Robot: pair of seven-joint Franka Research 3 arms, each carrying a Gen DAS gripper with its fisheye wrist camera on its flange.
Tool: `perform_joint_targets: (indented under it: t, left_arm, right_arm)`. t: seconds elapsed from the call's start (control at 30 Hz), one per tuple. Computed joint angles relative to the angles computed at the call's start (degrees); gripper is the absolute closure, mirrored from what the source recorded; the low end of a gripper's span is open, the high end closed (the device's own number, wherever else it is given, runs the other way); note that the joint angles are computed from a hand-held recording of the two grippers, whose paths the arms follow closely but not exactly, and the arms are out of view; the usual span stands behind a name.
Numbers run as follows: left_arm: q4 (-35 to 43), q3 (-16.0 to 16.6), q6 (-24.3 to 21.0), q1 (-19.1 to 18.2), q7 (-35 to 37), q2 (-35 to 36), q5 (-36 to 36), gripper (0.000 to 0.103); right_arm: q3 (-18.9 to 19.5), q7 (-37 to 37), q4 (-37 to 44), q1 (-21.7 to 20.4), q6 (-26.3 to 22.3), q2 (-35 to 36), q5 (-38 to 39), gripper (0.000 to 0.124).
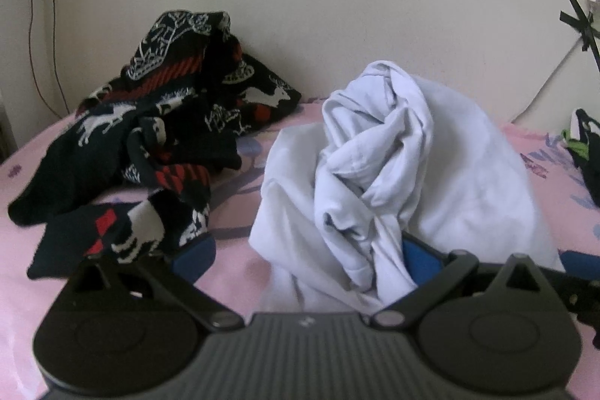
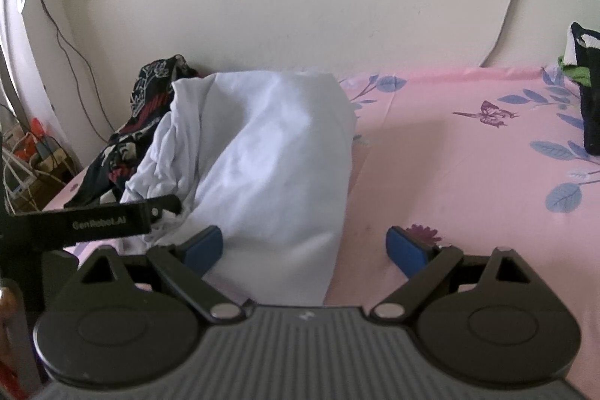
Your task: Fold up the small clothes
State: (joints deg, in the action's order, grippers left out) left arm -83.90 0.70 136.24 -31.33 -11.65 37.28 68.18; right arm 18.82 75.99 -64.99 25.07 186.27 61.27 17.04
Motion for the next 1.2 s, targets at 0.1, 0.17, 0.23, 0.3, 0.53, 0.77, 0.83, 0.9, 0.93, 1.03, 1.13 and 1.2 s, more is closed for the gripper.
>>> perform_joint_targets:
  t: [0.1, 0.17, 0.23, 0.3, 0.53, 0.77, 0.83, 0.9, 0.93, 1.03, 1.13, 1.2]
  left_arm:
    - [0.64, 0.07, -1.21, -0.38, 0.76, 0.37, -0.02, 0.000]
    - [1.00, 0.13, -1.97, -0.66, 1.13, 0.58, 0.02, 0.000]
    - [1.55, 0.16, -2.97, -1.00, 1.67, 0.90, 0.03, 0.000]
    - [1.80, 0.22, -3.76, -1.35, 1.89, 1.03, 0.18, 0.000]
    - [1.98, 0.23, -4.62, -1.74, 1.73, 1.13, 0.77, 0.000]
    - [1.49, 0.16, -4.17, -1.60, 0.92, 0.81, 1.38, 0.000]
    - [1.34, 0.13, -4.04, -1.57, 0.75, 0.73, 1.52, 0.000]
    - [1.06, 0.14, -3.72, -1.54, 0.34, 0.56, 1.83, 0.000]
    - [0.96, 0.13, -3.58, -1.54, 0.13, 0.50, 1.98, 0.000]
    - [0.58, 0.09, -2.95, -1.29, -0.36, 0.29, 2.28, 0.000]
    - [0.28, 0.09, -2.42, -1.11, -0.92, 0.14, 2.59, 0.000]
    - [-0.03, 0.11, -2.04, -1.02, -1.36, -0.04, 2.89, 0.000]
  right_arm:
    - [-1.35, 0.74, -0.36, 0.79, 0.91, -0.27, 0.31, 0.037]
    - [-1.72, 1.01, -0.53, 1.03, 1.53, -0.32, 0.16, 0.037]
    - [-1.97, 1.27, -0.98, 1.17, 2.30, -0.49, -0.04, 0.037]
    - [-1.57, 1.26, -1.45, 0.91, 3.31, -0.53, -0.58, 0.037]
    - [-0.24, 1.78, -2.57, -0.09, 5.41, -0.56, -2.70, 0.037]
    - [0.93, 2.72, -3.86, -1.04, 7.16, -0.74, -4.46, 0.037]
    - [0.96, 3.12, -4.05, -1.09, 7.53, -0.76, -4.91, 0.037]
    - [0.35, 3.61, -3.98, -0.68, 7.58, -0.80, -4.97, 0.037]
    - [0.48, 3.73, -4.04, -0.79, 7.66, -0.78, -5.25, 0.037]
    - [0.33, 4.19, -4.57, -0.73, 8.43, -0.94, -5.65, 0.037]
    - [0.33, 4.52, -4.99, -0.77, 9.25, -1.02, -6.39, 0.038]
    - [0.20, 4.77, -5.31, -0.71, 9.73, -1.13, -6.81, 0.038]
